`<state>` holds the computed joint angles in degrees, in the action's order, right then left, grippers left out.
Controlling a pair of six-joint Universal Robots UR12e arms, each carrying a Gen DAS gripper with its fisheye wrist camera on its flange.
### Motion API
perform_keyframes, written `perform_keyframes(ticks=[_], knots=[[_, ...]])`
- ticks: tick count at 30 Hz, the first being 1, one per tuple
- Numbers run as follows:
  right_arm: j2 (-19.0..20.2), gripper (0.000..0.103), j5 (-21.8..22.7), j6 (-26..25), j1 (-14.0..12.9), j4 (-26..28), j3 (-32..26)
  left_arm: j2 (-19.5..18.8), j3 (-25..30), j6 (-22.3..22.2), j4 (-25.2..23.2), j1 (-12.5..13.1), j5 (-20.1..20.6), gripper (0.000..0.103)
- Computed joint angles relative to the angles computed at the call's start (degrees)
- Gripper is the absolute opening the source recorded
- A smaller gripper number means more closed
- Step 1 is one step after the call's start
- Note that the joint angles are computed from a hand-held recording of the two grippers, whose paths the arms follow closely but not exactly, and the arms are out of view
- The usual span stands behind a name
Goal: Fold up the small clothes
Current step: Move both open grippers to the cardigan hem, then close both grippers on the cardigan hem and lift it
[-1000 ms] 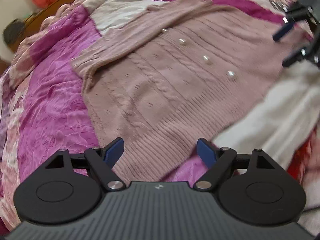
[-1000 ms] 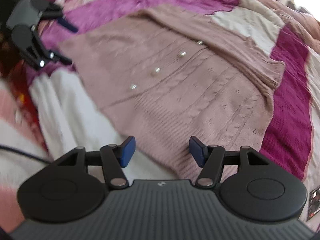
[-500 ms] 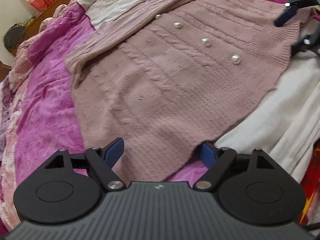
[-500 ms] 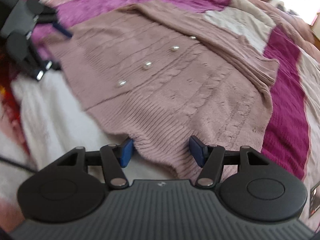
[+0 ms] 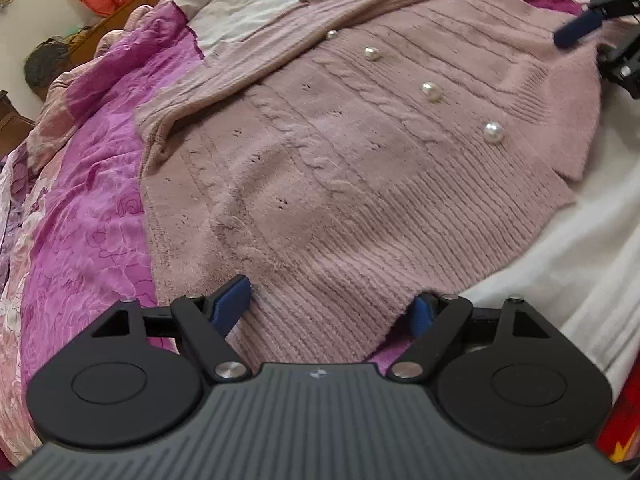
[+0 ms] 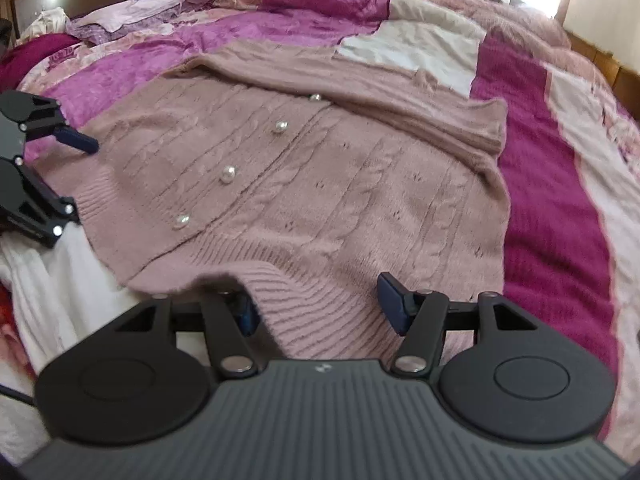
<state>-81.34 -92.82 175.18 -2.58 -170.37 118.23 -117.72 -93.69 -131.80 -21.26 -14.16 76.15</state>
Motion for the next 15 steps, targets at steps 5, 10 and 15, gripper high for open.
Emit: perform_keyframes(ticks=[5,10,15], knots=[[-0.88,0.061,-1.36,-3.74,0.85,1.48,0.27,-0.09,-0.53,-0.59,3.15,-0.32,0.1,0.061],[-0.81,0.059,-4.35,-5.47,1.71,-0.78,0.82,-0.1,-0.22,-1.2,2.36,-0.57,0.29,0.048],[-0.45,0.016,-3.17,-3.01,1.18,-2.85,0.92,0.2,-0.38,-2.44,1.77,-0.26,-1.11,0.016]])
